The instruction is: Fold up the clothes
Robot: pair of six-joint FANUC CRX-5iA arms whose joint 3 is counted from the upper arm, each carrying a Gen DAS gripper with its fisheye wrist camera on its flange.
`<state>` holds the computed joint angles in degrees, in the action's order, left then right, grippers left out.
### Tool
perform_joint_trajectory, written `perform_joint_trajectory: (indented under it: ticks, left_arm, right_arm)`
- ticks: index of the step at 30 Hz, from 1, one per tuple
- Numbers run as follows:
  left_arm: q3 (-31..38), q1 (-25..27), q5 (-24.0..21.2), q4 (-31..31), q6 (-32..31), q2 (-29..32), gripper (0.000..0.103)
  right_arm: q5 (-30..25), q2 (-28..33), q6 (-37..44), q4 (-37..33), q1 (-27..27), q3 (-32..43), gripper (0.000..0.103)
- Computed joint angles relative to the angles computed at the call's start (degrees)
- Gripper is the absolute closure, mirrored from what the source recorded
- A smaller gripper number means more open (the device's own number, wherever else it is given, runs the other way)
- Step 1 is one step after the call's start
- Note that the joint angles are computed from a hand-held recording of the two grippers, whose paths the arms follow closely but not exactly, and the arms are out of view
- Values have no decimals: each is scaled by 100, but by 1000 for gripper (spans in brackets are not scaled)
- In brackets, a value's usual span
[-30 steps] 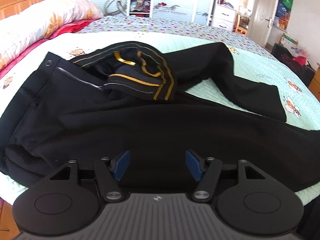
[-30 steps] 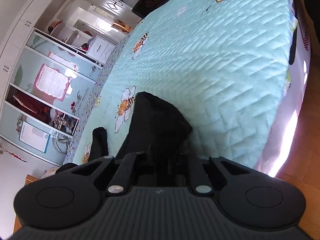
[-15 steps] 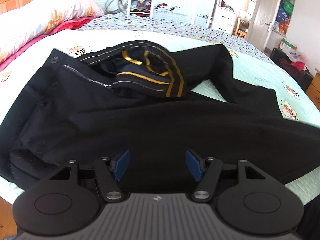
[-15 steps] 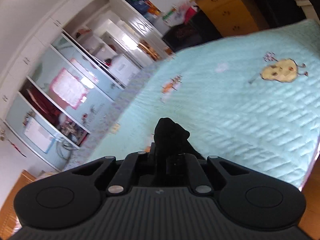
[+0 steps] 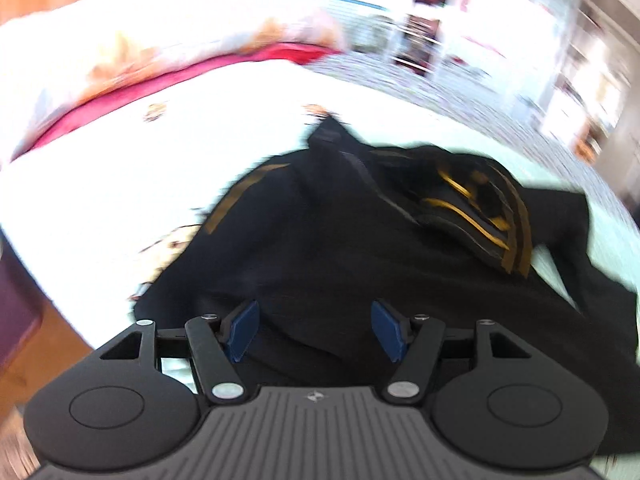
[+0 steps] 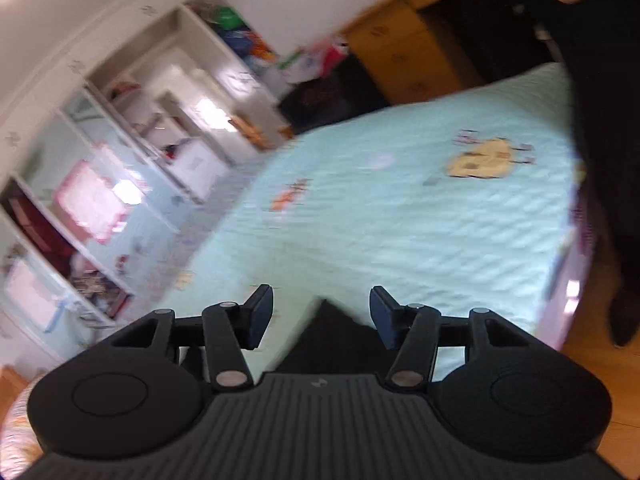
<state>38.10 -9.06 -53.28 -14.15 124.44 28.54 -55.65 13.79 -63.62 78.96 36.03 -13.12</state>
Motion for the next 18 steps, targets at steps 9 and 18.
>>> perform_joint_trajectory:
  ticks: [9,18]
  left_arm:
    - [128,-79,172,451,-452,221,37]
    - [696,-58,-276,592,-629,700,37]
  right_arm:
    - [2561,1682,1528,-662,-457,2106,38]
    - [2669,3020,3874,-3613,-647,4159,38]
